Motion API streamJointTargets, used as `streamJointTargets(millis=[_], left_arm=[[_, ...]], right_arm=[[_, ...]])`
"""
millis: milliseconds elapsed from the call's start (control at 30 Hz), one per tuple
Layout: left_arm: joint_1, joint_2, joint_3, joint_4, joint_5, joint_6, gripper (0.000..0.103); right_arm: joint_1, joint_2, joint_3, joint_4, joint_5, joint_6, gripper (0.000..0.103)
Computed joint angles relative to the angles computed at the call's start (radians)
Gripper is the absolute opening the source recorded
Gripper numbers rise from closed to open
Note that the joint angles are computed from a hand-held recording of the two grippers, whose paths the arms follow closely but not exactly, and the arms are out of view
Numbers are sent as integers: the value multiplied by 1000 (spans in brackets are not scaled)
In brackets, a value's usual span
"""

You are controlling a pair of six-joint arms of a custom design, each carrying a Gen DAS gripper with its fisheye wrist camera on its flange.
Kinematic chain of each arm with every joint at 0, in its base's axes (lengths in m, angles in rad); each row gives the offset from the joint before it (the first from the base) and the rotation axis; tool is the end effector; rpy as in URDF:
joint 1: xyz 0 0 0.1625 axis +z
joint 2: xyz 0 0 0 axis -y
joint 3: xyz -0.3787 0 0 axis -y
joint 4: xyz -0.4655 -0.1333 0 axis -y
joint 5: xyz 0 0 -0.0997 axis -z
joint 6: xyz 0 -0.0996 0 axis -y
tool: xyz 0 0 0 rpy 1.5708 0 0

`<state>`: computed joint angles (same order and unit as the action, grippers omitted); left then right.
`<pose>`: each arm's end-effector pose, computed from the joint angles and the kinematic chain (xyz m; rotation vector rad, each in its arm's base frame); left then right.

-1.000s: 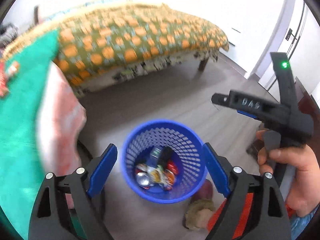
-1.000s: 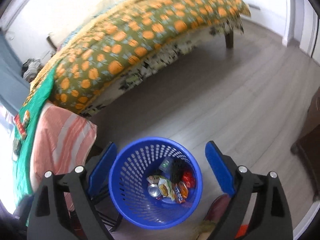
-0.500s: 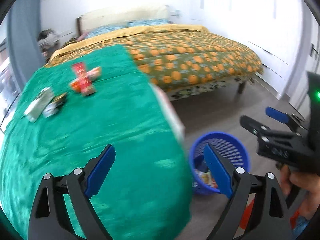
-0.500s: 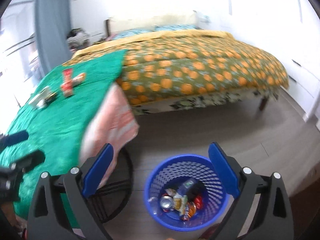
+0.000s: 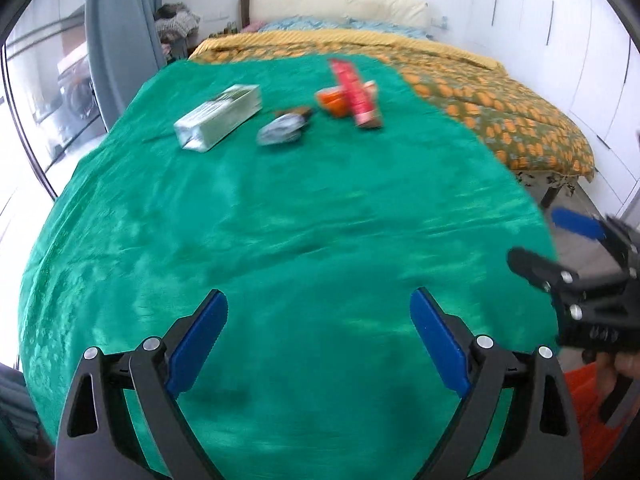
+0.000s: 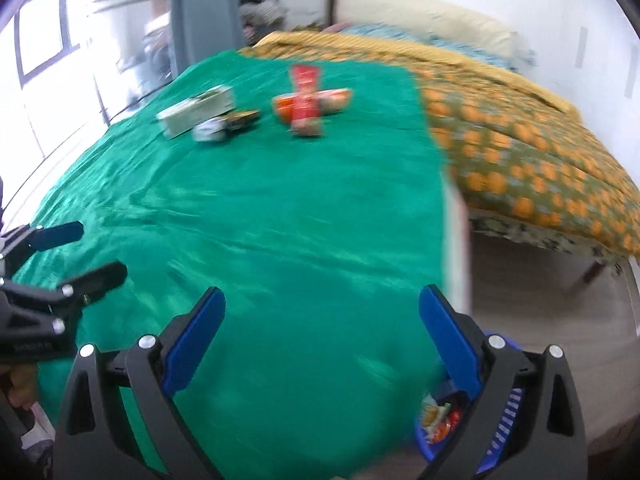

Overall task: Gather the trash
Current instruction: 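Return both open tools toward the remaining items on the table, then grasp the white-green milk carton with the left tool while the right tool grasps the red snack tube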

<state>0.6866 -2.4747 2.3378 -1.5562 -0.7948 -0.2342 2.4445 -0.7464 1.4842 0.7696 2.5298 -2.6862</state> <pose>-0.0810 -0.3290 0.4019 0.7286 2.3554 -0.6624 0.4370 -0.2984 0.0431 0.4408 -2.2596 0.7956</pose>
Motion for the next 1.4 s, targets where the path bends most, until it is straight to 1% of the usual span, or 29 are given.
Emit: streamJointTargets(millis=[67,100,133,200,233,300,367,400,500,567,633,767,833,867,900,933,967,1000,1100,1200,1267,1333,1400], left_arm=[[80,32,-31,-60,-48,93,92],[123,61,-54,-93,-75,133,92],[181,106,-86,-149,-114,192,92],[256,185,-135,-237,-143,279,92],[280,224,-158,-269,-143,310,92],[329,325,-219,-333,-155,385,92],[381,438,-292,-399,-177,462,92],[401,494,-329,-430,-181,490,92],[445,622,-420,-490,-196,534,92],[464,705,-484,-516,-213,563,92],[473,787,-549,-517,-212,604,95],[481,898,-626,-527,-174,670,95],[488,934,-660,-518,-183,684,95],[493,946,-674,-512,-195,689,93],[496,955,-684,-504,-207,692,88],[500,964,-696,-488,-218,695,75],[503,971,-706,-466,-224,691,53],[505,976,-714,-446,-230,684,52],[494,942,-666,-516,-211,695,51],[484,876,-609,-535,-186,637,50],[472,806,-559,-515,-161,578,50],[447,710,-486,-484,-110,536,50],[428,618,-431,-426,-97,485,50]], right_arm=[[-17,64,-85,11,-37,-43,95],[-26,110,-140,22,-46,-67,95],[-33,145,-184,35,-49,-84,95],[-46,204,-259,45,-62,-120,95],[-52,229,-289,58,-65,-130,95],[-59,245,-304,57,-70,-140,95],[-68,252,-303,56,-83,-131,95],[-75,253,-293,52,-93,-124,96],[-88,225,-263,30,-122,-106,98],[-86,232,-269,37,-117,-105,98],[-86,236,-273,39,-117,-105,98],[-87,232,-265,33,-118,-105,98],[-87,229,-264,35,-117,-105,98],[-89,232,-266,34,-117,-106,98],[-89,231,-266,34,-117,-107,98],[-89,230,-265,33,-117,-107,98],[-90,231,-265,33,-117,-108,98],[-90,230,-264,32,-117,-108,98],[-90,229,-262,31,-117,-109,98],[-90,229,-262,31,-117,-109,98],[-90,229,-262,31,-117,-109,98],[-90,229,-262,31,-117,-109,98],[-90,229,-263,31,-117,-109,98]])
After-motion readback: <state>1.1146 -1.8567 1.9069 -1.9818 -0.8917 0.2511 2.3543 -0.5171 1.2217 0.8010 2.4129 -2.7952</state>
